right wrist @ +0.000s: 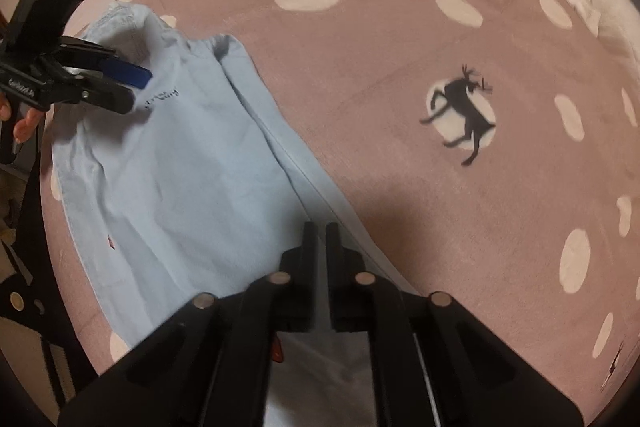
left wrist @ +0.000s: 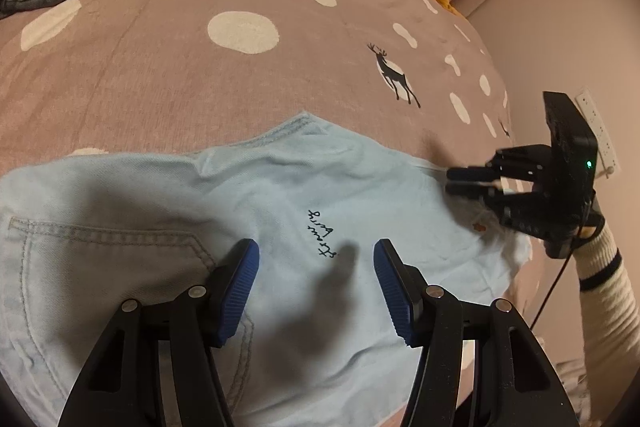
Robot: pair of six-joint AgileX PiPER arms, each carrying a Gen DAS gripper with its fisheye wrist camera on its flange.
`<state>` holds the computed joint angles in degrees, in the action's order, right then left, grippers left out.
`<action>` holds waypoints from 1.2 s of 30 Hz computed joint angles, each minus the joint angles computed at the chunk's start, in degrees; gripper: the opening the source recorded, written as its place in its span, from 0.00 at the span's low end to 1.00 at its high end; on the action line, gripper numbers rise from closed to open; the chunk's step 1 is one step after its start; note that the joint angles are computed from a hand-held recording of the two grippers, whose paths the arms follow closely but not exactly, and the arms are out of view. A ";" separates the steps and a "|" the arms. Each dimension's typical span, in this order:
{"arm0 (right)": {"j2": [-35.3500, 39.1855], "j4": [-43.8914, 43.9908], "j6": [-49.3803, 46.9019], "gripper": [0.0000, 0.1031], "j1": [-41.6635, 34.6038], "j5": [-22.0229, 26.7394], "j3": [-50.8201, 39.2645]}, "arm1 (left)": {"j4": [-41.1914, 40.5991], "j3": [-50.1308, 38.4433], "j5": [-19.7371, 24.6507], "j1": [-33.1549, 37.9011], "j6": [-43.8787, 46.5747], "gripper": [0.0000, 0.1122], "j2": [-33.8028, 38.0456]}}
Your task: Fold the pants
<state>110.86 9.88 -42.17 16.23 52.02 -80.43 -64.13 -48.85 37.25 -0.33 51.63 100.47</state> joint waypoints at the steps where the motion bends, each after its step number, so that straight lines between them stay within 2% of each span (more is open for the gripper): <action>1: 0.50 0.03 0.46 0.55 -0.03 0.95 -0.70 | 0.34 -0.10 -0.05 -0.03 -0.30 0.53 0.01; 2: 0.42 1.87 -1.01 0.58 -0.93 1.68 -0.65 | 0.68 0.08 -0.23 -0.07 -0.57 0.53 -0.18; 3: 0.44 3.71 -3.38 0.51 -2.32 3.33 -0.98 | 0.74 0.11 -0.38 -0.17 -0.65 0.53 -0.16; 5: 1.94 0.52 -2.19 0.29 -1.16 1.76 -1.03 | 0.84 0.02 -0.51 -0.25 -0.90 0.53 0.02; 6: 3.45 -0.51 -1.45 0.22 -0.86 2.62 -1.73 | 0.94 0.00 -0.53 -0.26 -1.09 0.53 0.04; 8: 2.89 0.71 -3.51 0.16 -0.86 1.73 -0.46 | 0.85 -0.16 -0.50 -0.33 -1.12 0.53 0.11; 9: 2.00 1.46 -4.81 0.01 -0.72 1.12 0.43 | 0.83 -0.22 -0.33 -0.22 -1.03 0.53 0.24; 11: 0.88 3.25 -6.48 0.02 -0.81 0.47 1.39 | 1.13 -0.62 0.06 0.00 -1.40 0.53 0.57; 18: -1.37 0.32 -3.42 0.01 0.29 -5.89 0.96 | 1.67 -1.65 -1.06 -0.63 -3.33 0.53 0.98; 21: 0.32 -0.62 -1.82 0.02 0.63 -4.51 -0.61 | 2.14 -2.50 -1.65 -0.86 -4.57 0.53 1.48; 22: 1.57 -0.62 -1.44 0.04 0.16 -2.25 -2.68 | 2.27 -2.59 -1.71 -0.91 -4.64 0.53 1.53; 24: 1.73 1.45 -1.82 0.06 -1.03 -1.04 -2.52 | 2.86 -2.56 -2.05 -1.22 -4.60 0.53 1.49; 25: 1.68 3.71 -2.81 0.11 -2.22 0.37 -2.55 | 3.08 -2.58 -2.27 -1.41 -4.57 0.53 1.44; 27: 1.45 5.61 -3.78 0.44 -3.79 2.66 -2.67 | 2.99 -2.24 -2.59 -1.40 -3.85 0.53 1.25; 28: 1.57 5.28 -3.65 0.46 -3.96 3.47 -2.61 | 2.88 -2.31 -2.59 -1.33 -3.70 0.53 1.37; 30: 1.29 2.58 -3.10 0.39 -3.05 2.44 -1.03 | 2.46 -2.28 -2.52 -1.15 -3.48 0.53 1.51; 31: 1.59 0.26 -2.33 0.26 -2.16 1.91 -0.51 | 2.37 -2.37 -2.42 -1.06 -3.34 0.53 1.66; 32: 1.57 -1.57 -2.41 0.20 -1.65 1.57 0.21 | 2.33 -2.35 -2.29 -0.99 -3.24 0.53 1.61; 36: -0.63 -3.91 -3.29 0.06 0.54 -1.83 4.79 | 2.84 -2.73 -1.80 -0.76 -3.53 0.53 1.91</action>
